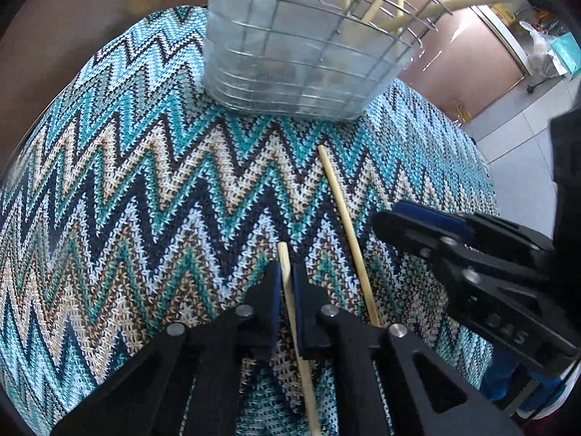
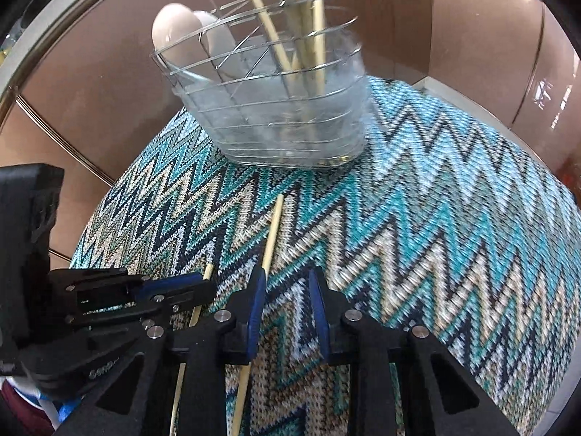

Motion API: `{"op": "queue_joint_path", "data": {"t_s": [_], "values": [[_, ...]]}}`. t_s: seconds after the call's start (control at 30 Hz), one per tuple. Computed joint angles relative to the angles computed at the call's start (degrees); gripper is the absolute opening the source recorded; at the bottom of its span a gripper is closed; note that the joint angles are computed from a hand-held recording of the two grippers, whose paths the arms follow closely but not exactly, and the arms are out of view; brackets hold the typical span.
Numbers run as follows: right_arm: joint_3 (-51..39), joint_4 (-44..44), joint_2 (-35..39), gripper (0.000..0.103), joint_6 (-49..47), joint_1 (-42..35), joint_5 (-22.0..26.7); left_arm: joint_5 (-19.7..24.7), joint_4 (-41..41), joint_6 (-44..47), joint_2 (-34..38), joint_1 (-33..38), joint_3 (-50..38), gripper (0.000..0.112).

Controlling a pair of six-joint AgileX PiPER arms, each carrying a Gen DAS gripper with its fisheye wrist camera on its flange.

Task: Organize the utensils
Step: 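Grasp a bamboo chopstick with the left tool while the right tool grasps the last chopstick, then lift both chopsticks upright and drop them into the wire holder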

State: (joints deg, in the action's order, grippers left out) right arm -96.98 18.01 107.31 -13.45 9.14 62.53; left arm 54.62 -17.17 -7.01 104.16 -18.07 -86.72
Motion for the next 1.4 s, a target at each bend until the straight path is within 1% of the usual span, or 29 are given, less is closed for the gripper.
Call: {"op": "queue_joint_path", "data": {"t_s": [0.13,0.27,0.5,0.57,0.63,0.73,0.8,0.83,0.9,0.97,1.0,1.07,1.1,1.13,1.2,1.23,1.27,1.33,1.37,1.4], "values": [[-2.57,0.17,3.20,0.011,0.59,1.12,0.64,-2.16,-2.82,2.50,-2.01,1.72,3.22,0.004],[-4.70,-0.50,5.44,0.010,1.52,1.95,1.22,-4.31,-5.46,4.60,-4.56,3.43,6.65,0.004],[-8.97,-2.32,8.14,0.009,3.88,2.90,3.47,-4.29,-8.57,8.44,-10.43,7.52,11.36,0.004],[-9.19,-1.34,8.16,0.007,3.88,2.45,4.10,-3.73,-9.47,10.19,-12.81,9.36,13.22,0.004],[-8.71,-1.09,8.00,0.006,4.40,2.89,3.37,-3.43,-9.39,10.93,-15.65,10.50,14.83,0.004],[-3.61,0.45,3.47,0.006,2.21,2.35,1.10,-2.91,-9.92,12.33,-19.94,12.46,16.60,0.004],[1.78,3.21,-1.80,0.006,-1.57,1.83,-2.15,-3.51,-9.81,12.39,-23.34,12.95,17.47,0.004],[3.24,3.60,-3.62,0.006,-2.25,1.86,-2.98,-4.63,-8.61,10.82,-24.58,11.69,17.73,0.004],[8.11,5.02,-9.46,0.006,-5.13,2.06,-6.65,-5.44,-9.32,11.29,-27.82,12.13,18.17,0.004],[11.87,7.37,-14.45,0.006,-8.38,1.90,-9.97,-6.01,-8.01,10.22,-30.04,12.08,17.37,0.004],[12.85,8.26,-16.08,0.006,-9.41,1.79,-10.95,-6.38,-7.81,10.10,-31.60,12.46,16.81,0.004],[13.33,9.90,-19.43,0.006,-10.83,1.98,-13.74,-6.66,-8.15,9.47,-31.91,12.64,14.14,0.004],[13.32,11.04,-20.91,0.006,-11.77,1.95,-15.49,-7.00,-8.28,8.81,-31.93,12.59,12.43,0.004],[13.22,13.15,-21.93,0.006,-13.36,1.62,-16.97,-8.32,-7.59,7.25,-31.30,11.53,10.70,0.004],[11.75,15.56,-22.74,0.006,-15.21,1.73,-20.67,-9.26,-9.30,7.66,-30.40,12.58,6.52,0.004],[10.99,17.61,-22.79,0.006,-16.78,1.58,-22.92,-10.91,-8.50,6.03,-29.26,11.19,4.93,0.004],[9.82,19.75,-22.51,0.006,-18.55,1.17,-25.19,-12.24,-9.88,6.25,-27.96,11.51,2.30,0.004],[8.56,24.25,-21.73,0.006,-22.49,0.72,-30.31,-16.46,-9.35,4.25,-24.80,10.35,-1.95,0.004],[7.96,26.67,-20.95,0.006,-24.58,1.20,-35.04,-18.84,-8.59,2.87,-22.82,9.71,-4.13,0.004],[7.56,30.36,-19.90,0.006,-28.04,1.88,-40.02,-22.40,-6.25,-0.02,-21.07,8.76,-6.26,0.004]]}}
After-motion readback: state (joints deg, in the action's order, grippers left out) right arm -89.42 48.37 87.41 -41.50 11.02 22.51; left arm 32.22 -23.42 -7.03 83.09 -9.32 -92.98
